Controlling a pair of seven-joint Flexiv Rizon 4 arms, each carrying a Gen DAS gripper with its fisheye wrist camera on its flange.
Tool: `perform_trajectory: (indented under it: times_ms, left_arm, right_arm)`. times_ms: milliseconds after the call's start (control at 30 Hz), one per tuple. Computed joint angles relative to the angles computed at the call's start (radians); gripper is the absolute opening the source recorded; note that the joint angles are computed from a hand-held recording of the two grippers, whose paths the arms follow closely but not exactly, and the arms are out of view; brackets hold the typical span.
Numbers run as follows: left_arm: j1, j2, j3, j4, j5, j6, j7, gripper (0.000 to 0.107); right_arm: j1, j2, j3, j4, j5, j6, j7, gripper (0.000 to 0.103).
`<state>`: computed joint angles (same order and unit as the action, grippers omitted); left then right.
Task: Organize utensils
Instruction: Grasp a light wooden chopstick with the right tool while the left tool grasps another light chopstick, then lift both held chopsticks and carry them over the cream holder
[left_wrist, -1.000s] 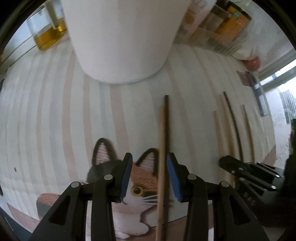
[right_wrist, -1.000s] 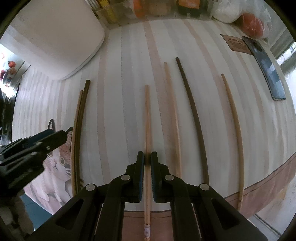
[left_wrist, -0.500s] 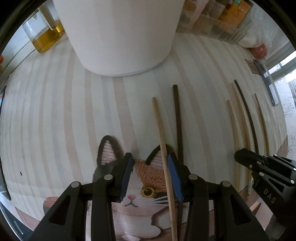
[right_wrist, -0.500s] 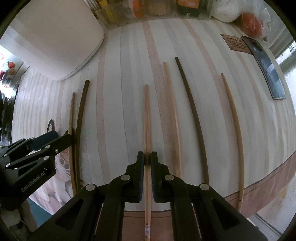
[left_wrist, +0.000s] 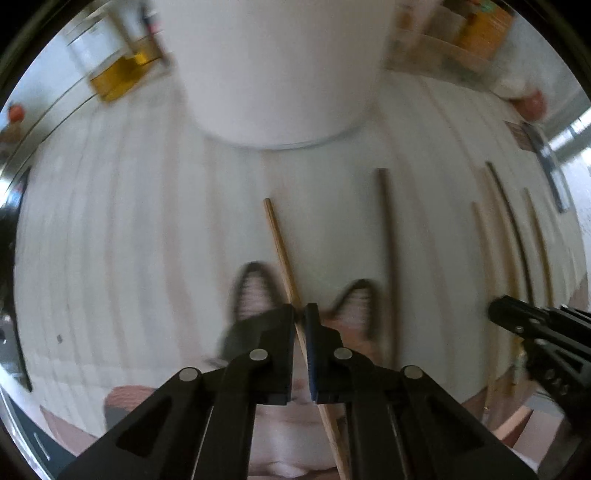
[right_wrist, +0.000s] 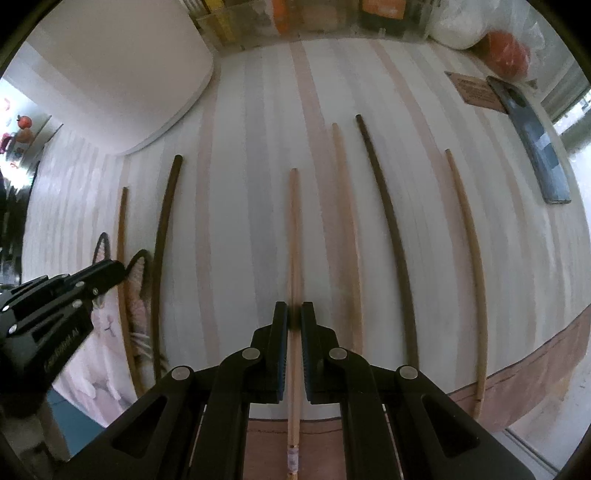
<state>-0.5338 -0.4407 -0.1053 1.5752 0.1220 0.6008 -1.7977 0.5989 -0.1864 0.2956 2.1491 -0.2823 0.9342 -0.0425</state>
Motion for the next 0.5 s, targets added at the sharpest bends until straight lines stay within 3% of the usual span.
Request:
perform_trajectory:
  times_ms: [200, 500]
  left_arm:
    - [0.058, 0.061, 0.029, 0.085, -0.003, 0.010, -0.008, 0.004]
    - [0.128, 0.108, 0.023, 0.154, -0.033, 0.023, 0.048, 0.009]
  right_arm:
    - [-0.010, -0.029, 0.013, -0.026, 0.065, 0.050, -0.087, 0.007]
    - [-0.014, -0.076, 0.023, -0.154, 0.168, -0.125, -0.266, 0.007]
